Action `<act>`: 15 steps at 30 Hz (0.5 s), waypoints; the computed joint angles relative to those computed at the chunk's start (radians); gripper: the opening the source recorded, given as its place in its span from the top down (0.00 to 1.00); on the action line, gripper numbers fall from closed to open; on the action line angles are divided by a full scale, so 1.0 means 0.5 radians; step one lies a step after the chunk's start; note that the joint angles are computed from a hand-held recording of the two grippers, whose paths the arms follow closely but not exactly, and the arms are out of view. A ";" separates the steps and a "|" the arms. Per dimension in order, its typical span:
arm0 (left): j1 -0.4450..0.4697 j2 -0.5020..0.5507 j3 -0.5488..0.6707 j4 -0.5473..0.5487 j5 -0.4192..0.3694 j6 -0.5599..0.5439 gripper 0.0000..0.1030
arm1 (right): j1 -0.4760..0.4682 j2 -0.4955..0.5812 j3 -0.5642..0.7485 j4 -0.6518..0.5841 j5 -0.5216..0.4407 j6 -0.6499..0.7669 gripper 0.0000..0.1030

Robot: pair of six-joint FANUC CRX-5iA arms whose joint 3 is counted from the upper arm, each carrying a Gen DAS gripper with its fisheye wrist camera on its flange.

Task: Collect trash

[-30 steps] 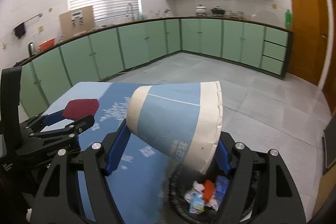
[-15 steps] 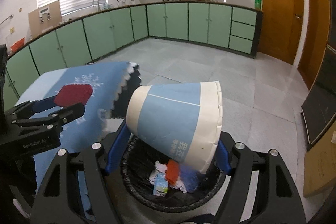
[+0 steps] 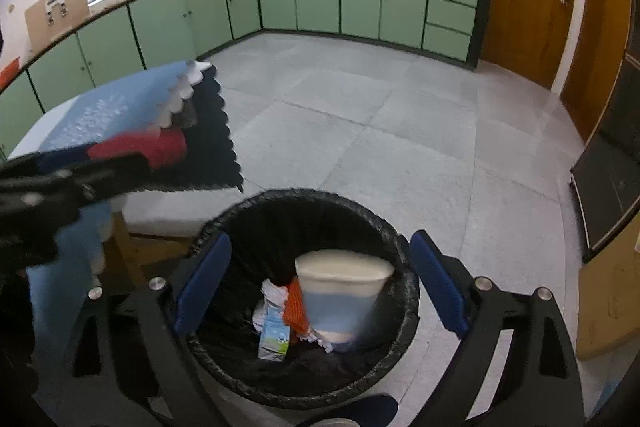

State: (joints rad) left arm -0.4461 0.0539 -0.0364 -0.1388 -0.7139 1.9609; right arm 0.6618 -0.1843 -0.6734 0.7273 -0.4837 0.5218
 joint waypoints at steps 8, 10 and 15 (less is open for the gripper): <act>0.019 -0.068 -0.030 0.004 0.023 0.039 0.13 | -0.033 -0.103 -0.040 -0.007 -0.056 -0.060 0.13; 0.017 -0.136 -0.056 -0.029 0.032 0.061 0.13 | -0.019 -0.150 -0.040 0.000 -0.080 -0.061 0.12; -0.014 -0.298 -0.080 -0.198 -0.037 0.181 0.11 | 0.090 -0.327 -0.047 0.043 -0.183 -0.088 0.10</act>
State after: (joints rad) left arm -0.4532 -0.0952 -0.0762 -0.2377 -0.7323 2.0513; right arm 0.7068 -0.3478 -0.6971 0.7487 -0.5749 0.4779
